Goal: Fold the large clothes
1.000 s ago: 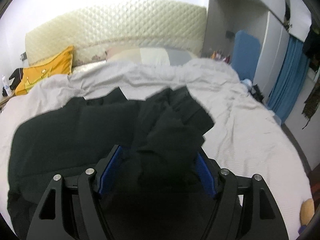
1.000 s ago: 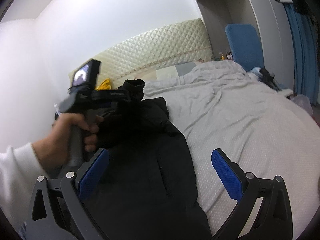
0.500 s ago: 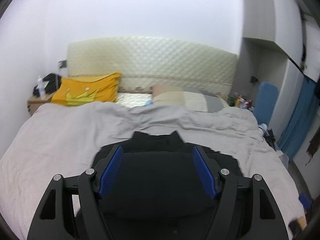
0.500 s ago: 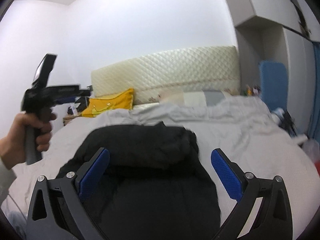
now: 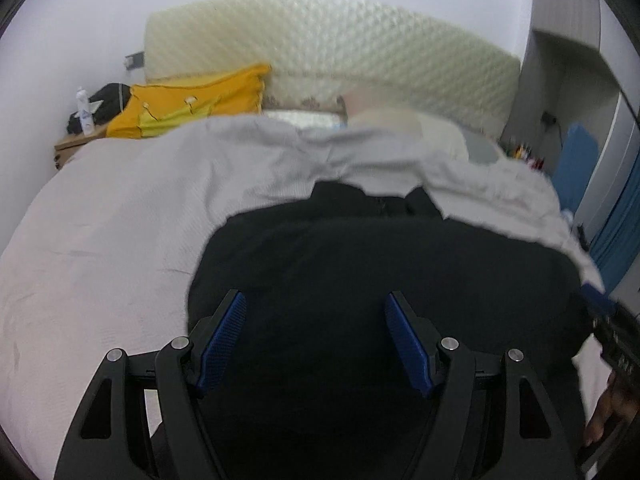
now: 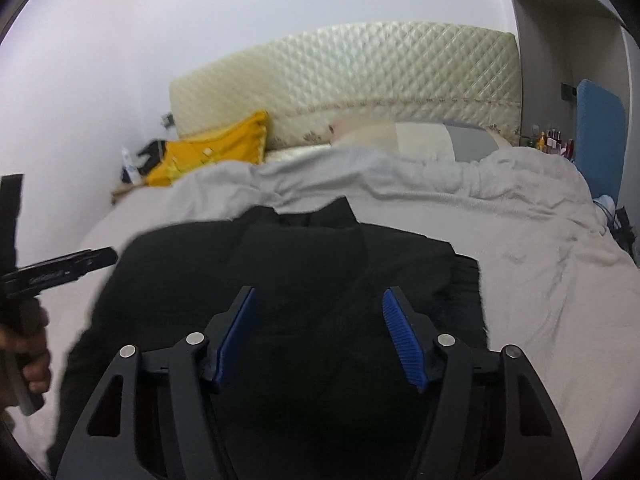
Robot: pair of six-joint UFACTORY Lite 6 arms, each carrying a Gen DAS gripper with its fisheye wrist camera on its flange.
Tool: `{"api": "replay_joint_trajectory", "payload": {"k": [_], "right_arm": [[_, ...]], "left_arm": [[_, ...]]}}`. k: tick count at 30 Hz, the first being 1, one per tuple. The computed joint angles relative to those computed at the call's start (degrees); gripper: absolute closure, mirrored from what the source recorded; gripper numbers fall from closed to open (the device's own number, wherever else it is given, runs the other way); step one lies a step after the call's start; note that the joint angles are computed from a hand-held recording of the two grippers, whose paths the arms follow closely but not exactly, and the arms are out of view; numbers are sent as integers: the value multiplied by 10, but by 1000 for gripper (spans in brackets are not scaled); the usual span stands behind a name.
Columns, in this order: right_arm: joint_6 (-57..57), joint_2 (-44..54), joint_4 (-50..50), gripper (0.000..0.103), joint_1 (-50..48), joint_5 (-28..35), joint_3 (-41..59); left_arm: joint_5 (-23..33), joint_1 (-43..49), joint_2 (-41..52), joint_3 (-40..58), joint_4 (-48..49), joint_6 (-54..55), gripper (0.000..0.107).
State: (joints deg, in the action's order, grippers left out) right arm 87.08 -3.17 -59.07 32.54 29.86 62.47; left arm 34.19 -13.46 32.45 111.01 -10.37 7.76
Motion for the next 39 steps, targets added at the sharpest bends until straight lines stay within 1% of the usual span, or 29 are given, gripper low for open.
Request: {"api": "replay_joint_trajectory", "payload": {"k": [2, 4, 5, 7, 9, 14, 16, 18, 19, 21, 25, 28, 30, 32, 33, 36, 37, 39], "right_arm": [[16, 40, -15, 40, -23, -28, 3], [65, 60, -68, 40, -30, -47, -4], [91, 68, -99, 40, -32, -52, -5], [101, 92, -123, 40, -33, -50, 6], [123, 112, -148, 39, -36, -54, 14], [244, 171, -267, 39, -48, -59, 29], [273, 184, -295, 39, -54, -66, 34], [298, 198, -319, 39, -62, -74, 39], [298, 204, -320, 39, -64, -77, 43], [277, 211, -299, 39, -68, -85, 52], [161, 189, -181, 39, -75, -104, 53], [70, 139, -74, 39, -79, -119, 32], [18, 100, -16, 39, -68, -95, 25], [-29, 56, 28, 39, -51, -57, 28], [-60, 32, 56, 39, -40, -32, 37], [-126, -20, 109, 39, 1, 60, 89], [-137, -28, 114, 39, 16, 89, 111], [-155, -50, 109, 37, 66, 172, 172]], "left_arm": [[-19, -6, 40, 13, 1, 13, 34], [-44, -11, 57, 10, 0, 21, 33], [-49, -13, 70, 17, 4, 20, 33], [-48, -21, 98, 42, 25, 7, 33], [-41, -26, 128, 75, 41, -8, 33], [-14, -24, 215, 183, 33, -19, 32], [-8, -26, 242, 216, 43, -29, 31], [9, -26, 269, 260, 45, -33, 31], [24, -26, 289, 293, 48, -37, 31], [28, -26, 293, 303, 50, -42, 31], [10, -30, 249, 242, 66, -55, 31], [24, -31, 196, 197, 71, -65, 32], [25, -31, 144, 153, 64, -65, 32], [24, -30, 90, 115, 60, -67, 32], [35, -31, 61, 105, 61, -72, 32], [70, -32, -7, 99, 62, -82, 32], [84, -32, -32, 100, 62, -85, 32], [118, -32, -75, 111, 58, -89, 32]]}}
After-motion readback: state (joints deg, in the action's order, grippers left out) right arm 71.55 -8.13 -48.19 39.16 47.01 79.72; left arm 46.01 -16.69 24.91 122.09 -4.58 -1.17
